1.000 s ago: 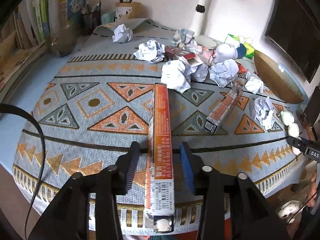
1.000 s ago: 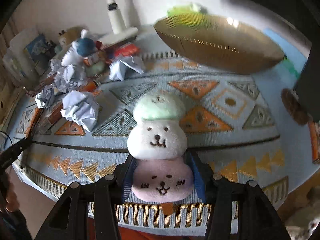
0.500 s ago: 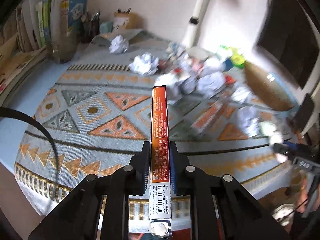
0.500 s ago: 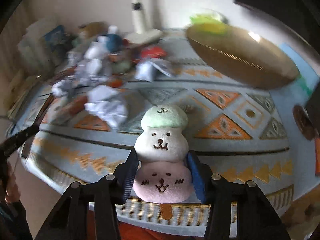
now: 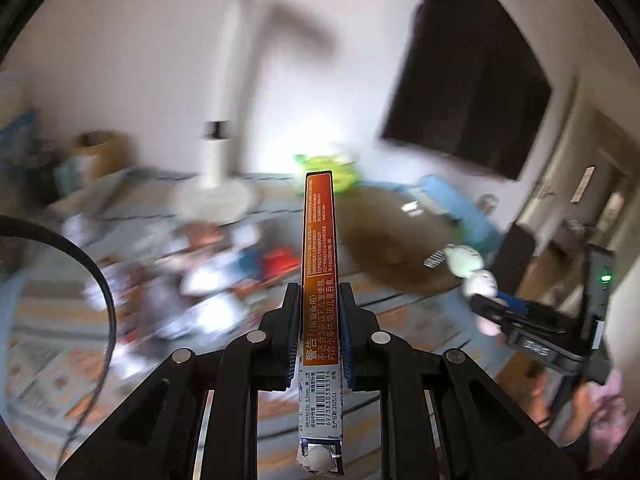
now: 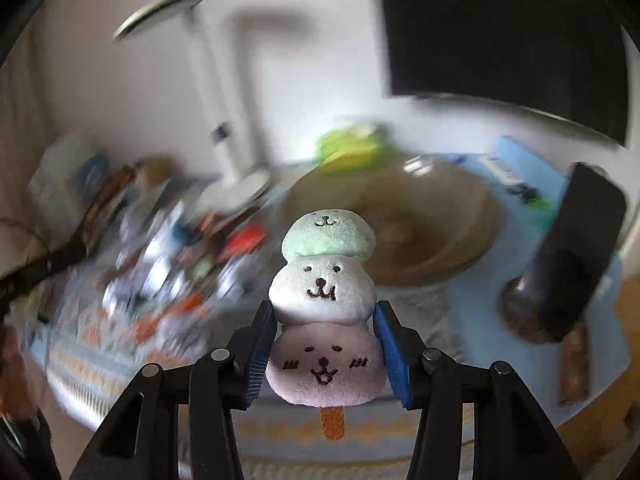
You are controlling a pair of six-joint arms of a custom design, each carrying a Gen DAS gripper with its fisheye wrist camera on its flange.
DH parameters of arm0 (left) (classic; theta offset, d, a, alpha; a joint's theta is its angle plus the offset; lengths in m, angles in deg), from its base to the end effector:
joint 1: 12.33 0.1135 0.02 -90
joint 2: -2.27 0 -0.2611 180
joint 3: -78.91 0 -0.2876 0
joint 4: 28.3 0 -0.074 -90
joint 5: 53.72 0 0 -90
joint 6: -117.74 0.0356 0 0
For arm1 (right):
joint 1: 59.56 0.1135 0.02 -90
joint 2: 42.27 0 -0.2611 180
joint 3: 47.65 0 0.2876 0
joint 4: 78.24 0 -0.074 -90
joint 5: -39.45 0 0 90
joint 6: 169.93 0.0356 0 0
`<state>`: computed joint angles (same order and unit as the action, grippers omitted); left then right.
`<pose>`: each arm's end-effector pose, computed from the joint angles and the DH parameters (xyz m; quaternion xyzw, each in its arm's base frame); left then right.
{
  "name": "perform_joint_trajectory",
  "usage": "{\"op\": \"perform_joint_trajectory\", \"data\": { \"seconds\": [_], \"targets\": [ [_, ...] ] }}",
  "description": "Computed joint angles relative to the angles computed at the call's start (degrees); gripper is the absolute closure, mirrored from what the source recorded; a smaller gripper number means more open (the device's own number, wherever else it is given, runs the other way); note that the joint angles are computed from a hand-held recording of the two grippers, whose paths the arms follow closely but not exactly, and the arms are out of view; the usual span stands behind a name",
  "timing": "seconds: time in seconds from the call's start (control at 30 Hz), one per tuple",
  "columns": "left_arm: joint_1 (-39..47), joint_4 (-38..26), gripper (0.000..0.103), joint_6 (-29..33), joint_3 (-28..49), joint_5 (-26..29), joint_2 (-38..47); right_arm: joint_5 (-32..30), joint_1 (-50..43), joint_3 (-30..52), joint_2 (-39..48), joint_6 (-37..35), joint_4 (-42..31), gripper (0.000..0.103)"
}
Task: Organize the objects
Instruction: 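Carry the orange box and plush stack to the basket and release both, then return both tools to the rug and grasp a paper ball with the right tool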
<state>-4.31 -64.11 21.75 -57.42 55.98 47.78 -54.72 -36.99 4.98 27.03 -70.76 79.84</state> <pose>0.2092 0.0174 0.2249 -0.0329 0.8868 -0.1458 0.4373 0.2657 0.1132 0.2069 -0.1207 0.8925 0.1501 0.4080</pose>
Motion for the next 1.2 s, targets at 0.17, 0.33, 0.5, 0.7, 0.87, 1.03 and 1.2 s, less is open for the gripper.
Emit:
{"op": "perform_joint_trajectory", "data": {
  "seconds": [0.17,0.33,0.5,0.7,0.87,1.03,1.2],
  "targets": [
    [-11.63,8.94,0.089,-7.74,11.52,-0.67,20.13,-3.82,-9.49,8.63,7.25,5.24,0.49,0.054],
    [-16.71,14.66,0.089,-11.28,22.02,-2.33,37.74,-4.86,-10.67,16.37,15.88,4.87,0.22,0.053],
    [-17.75,18.67,0.064,-14.61,28.84,-2.10,49.49,-3.72,-10.40,22.42,22.72,4.65,-0.93,0.035],
    [-14.14,21.19,0.064,-19.92,27.08,6.50,52.29,-3.66,-11.01,20.47,22.00,4.19,-0.87,0.033],
    [-12.83,22.59,0.064,-19.22,21.26,6.85,44.96,-4.46,-10.31,17.94,18.32,5.55,-2.05,0.033],
    [-9.92,20.55,0.064,-15.40,13.70,6.89,29.28,-4.03,-6.73,15.18,11.83,5.32,-4.03,0.033],
    [-2.03,7.43,0.045,-9.06,7.64,8.56,6.72,-2.28,-1.51,11.28,4.56,5.63,-5.14,0.031]
  ]
}}
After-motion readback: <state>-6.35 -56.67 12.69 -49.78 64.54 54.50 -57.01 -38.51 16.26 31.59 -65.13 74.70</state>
